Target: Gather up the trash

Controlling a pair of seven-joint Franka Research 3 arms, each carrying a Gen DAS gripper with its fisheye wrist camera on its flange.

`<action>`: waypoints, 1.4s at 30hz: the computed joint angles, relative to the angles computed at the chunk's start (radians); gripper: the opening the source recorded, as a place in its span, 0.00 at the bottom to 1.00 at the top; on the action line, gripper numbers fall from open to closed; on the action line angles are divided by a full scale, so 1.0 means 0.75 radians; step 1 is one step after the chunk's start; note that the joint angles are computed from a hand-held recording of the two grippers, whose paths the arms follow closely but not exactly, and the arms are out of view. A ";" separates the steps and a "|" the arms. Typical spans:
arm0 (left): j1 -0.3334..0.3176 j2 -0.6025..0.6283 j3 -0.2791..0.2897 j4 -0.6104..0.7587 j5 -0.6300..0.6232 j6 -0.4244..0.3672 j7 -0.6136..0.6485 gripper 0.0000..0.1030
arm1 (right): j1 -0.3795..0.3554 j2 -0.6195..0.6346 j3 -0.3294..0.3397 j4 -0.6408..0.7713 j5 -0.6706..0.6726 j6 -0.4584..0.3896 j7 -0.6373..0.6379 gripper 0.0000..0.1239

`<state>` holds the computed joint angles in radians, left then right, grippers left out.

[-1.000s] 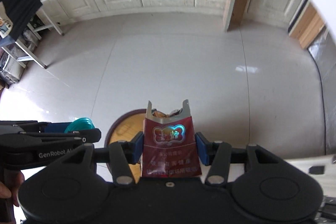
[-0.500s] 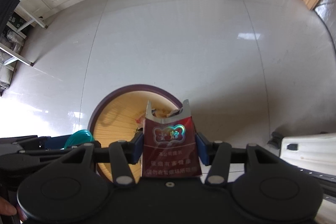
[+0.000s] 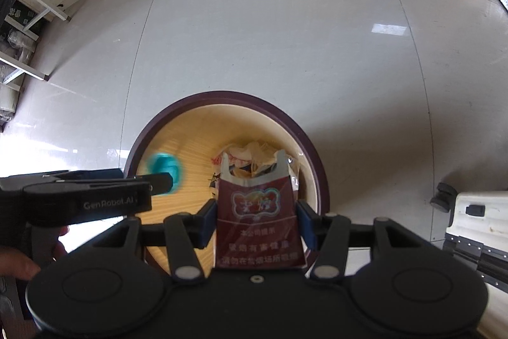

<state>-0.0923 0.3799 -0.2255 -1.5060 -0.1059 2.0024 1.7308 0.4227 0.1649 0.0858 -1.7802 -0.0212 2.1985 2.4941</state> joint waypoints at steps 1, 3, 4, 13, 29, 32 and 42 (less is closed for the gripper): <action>0.000 -0.003 0.003 -0.003 0.006 -0.010 -0.003 0.84 | -0.001 0.004 0.000 0.003 0.001 0.003 -0.001 0.44; 0.000 -0.013 0.008 -0.016 0.022 -0.021 -0.009 0.88 | -0.003 0.012 -0.002 0.007 0.005 0.012 -0.009 0.45; -0.001 -0.018 0.012 -0.023 0.031 -0.026 -0.013 0.90 | -0.004 0.015 -0.003 0.006 0.007 0.018 -0.014 0.45; 0.002 -0.059 0.026 -0.067 0.058 -0.066 -0.095 1.00 | -0.009 0.009 -0.001 -0.011 0.040 0.038 -0.101 0.64; 0.002 -0.151 0.027 -0.112 0.042 -0.110 -0.129 1.00 | -0.002 -0.100 0.014 -0.074 -0.087 -0.074 -0.044 0.83; 0.006 -0.191 0.029 -0.117 0.027 -0.142 -0.115 1.00 | -0.003 -0.119 0.022 -0.050 -0.122 -0.137 -0.040 0.83; 0.002 -0.274 0.051 0.137 0.016 -0.370 -0.146 1.00 | 0.017 -0.125 0.051 0.256 -0.184 -0.447 -0.001 0.83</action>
